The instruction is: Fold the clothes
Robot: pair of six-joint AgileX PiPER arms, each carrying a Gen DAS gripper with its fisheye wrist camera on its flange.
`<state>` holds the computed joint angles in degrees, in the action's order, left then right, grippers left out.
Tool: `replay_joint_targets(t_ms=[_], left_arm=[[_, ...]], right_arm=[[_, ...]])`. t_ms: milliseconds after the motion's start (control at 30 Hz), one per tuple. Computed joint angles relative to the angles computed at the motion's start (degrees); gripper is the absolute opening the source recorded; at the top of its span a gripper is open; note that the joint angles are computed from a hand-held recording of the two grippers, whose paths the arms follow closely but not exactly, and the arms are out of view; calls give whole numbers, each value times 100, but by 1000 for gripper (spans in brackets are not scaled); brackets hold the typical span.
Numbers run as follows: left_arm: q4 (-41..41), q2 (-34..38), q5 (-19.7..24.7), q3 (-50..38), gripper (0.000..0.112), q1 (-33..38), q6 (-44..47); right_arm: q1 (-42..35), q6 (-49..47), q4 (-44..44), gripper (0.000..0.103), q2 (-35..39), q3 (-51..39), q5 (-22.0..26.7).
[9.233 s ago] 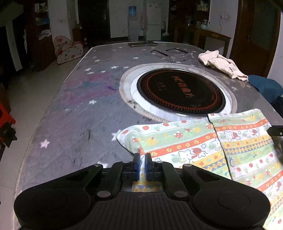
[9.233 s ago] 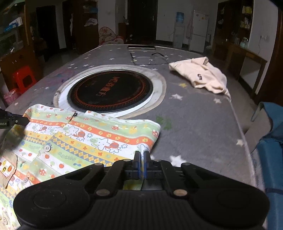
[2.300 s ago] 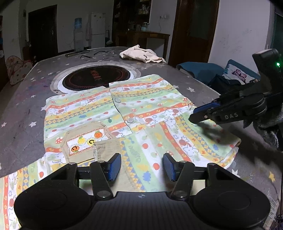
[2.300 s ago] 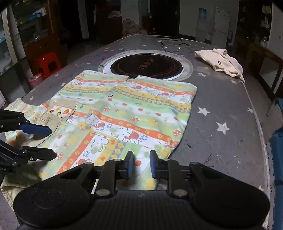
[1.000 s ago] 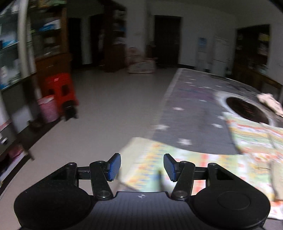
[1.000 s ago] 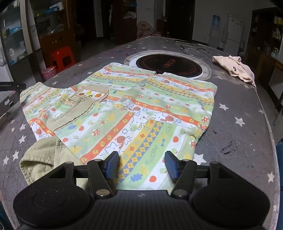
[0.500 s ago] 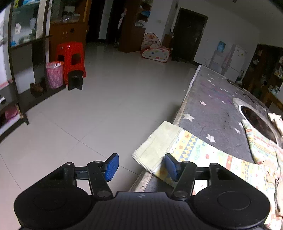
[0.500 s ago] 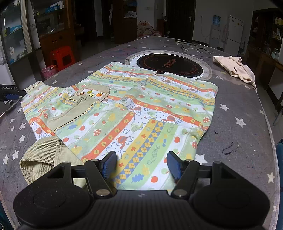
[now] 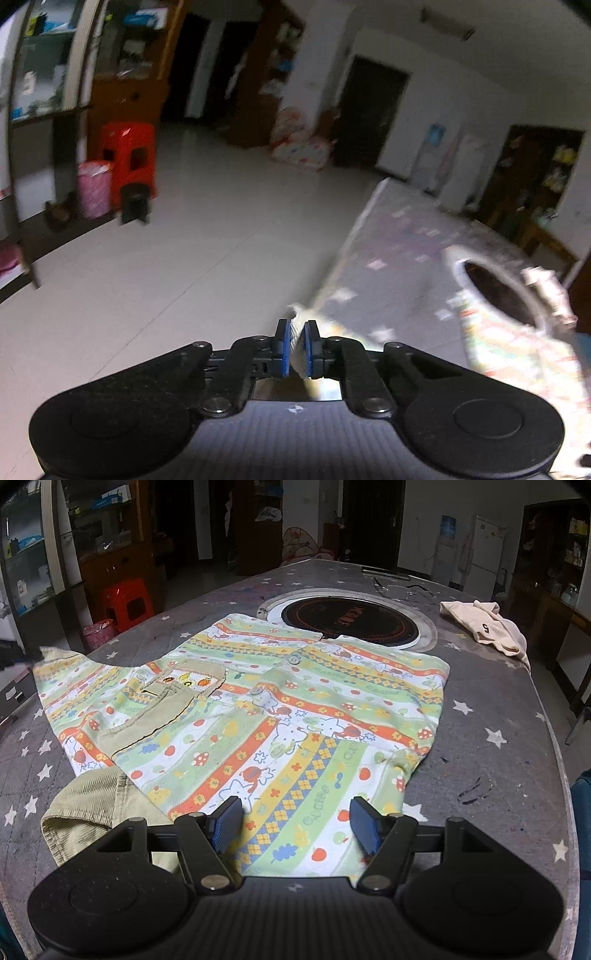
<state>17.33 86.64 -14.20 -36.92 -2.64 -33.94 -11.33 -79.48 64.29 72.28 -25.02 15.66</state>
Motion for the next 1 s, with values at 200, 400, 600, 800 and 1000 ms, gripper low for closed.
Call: replay_joint_targets(t_ms=[200, 400, 600, 800, 1000], left_arm=[[1693, -653, -190, -158, 8, -725, -1650], [3155, -497, -418, -699, 7, -1548, -3080], [4410, 99, -692, -1309, 7, -2241, -4221], [4686, 697, -869, -1603, 7, -2802, -4425], [5796, 1226, -1177, -1860, 9, -3045, -5271]], right_arm=[[-58, -244, 240, 66, -89, 33, 71], [-186, -446, 429, 66, -138, 75, 171], [-320, -514, 461, 66, -194, 95, 272], [-358, -388, 342, 66, -247, 99, 292], [-448, -208, 196, 66, -227, 57, 351]])
